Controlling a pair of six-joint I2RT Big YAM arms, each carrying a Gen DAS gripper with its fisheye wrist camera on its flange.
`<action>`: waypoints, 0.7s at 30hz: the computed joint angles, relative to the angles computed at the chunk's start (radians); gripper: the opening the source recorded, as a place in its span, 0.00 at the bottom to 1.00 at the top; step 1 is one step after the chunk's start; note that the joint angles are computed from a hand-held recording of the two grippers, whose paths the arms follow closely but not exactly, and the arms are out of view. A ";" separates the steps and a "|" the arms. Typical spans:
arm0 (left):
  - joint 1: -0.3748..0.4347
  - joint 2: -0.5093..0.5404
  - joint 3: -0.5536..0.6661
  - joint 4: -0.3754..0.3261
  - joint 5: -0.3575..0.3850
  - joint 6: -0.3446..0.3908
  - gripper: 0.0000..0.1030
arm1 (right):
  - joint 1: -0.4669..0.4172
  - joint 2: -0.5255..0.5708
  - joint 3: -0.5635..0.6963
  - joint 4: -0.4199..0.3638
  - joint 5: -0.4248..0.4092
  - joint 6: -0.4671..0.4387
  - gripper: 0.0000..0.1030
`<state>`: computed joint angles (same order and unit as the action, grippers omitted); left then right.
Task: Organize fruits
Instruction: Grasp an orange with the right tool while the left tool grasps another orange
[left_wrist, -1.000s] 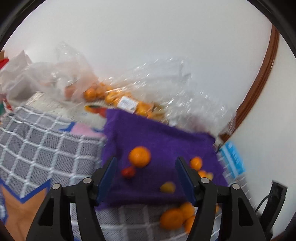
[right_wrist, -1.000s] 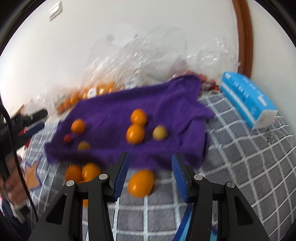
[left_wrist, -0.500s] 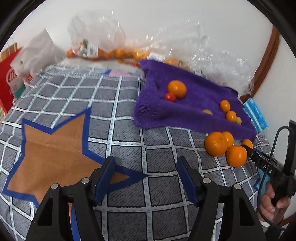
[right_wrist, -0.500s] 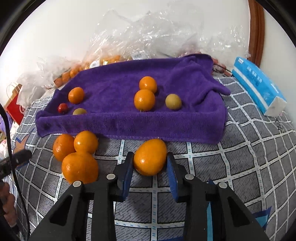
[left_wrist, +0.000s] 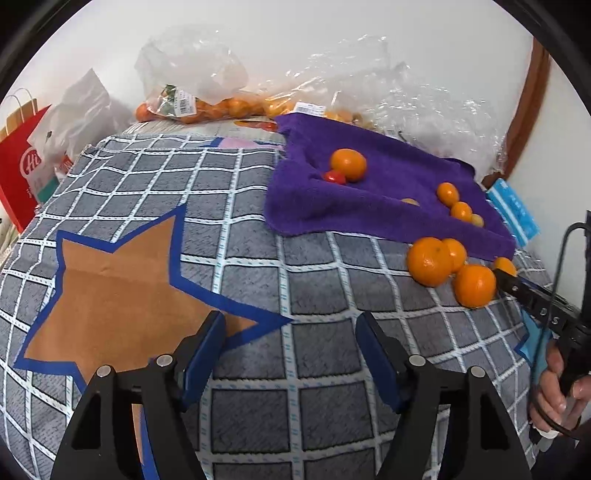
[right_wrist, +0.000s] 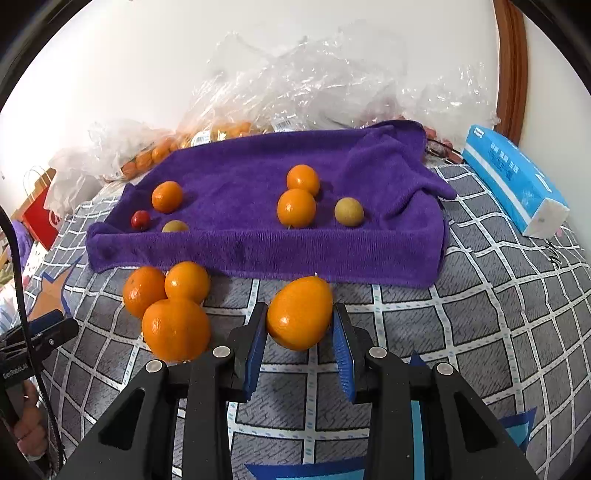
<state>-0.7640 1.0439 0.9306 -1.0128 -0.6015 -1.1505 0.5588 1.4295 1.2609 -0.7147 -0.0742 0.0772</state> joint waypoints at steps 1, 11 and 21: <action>-0.003 -0.002 -0.001 0.009 0.004 0.005 0.68 | 0.002 -0.003 -0.003 -0.001 0.003 -0.006 0.33; 0.026 0.116 0.096 0.163 0.081 0.186 0.67 | -0.031 -0.015 -0.018 -0.016 0.018 -0.010 0.34; 0.104 0.217 0.145 0.276 0.223 0.254 0.41 | -0.037 -0.031 -0.040 0.012 0.046 -0.024 0.34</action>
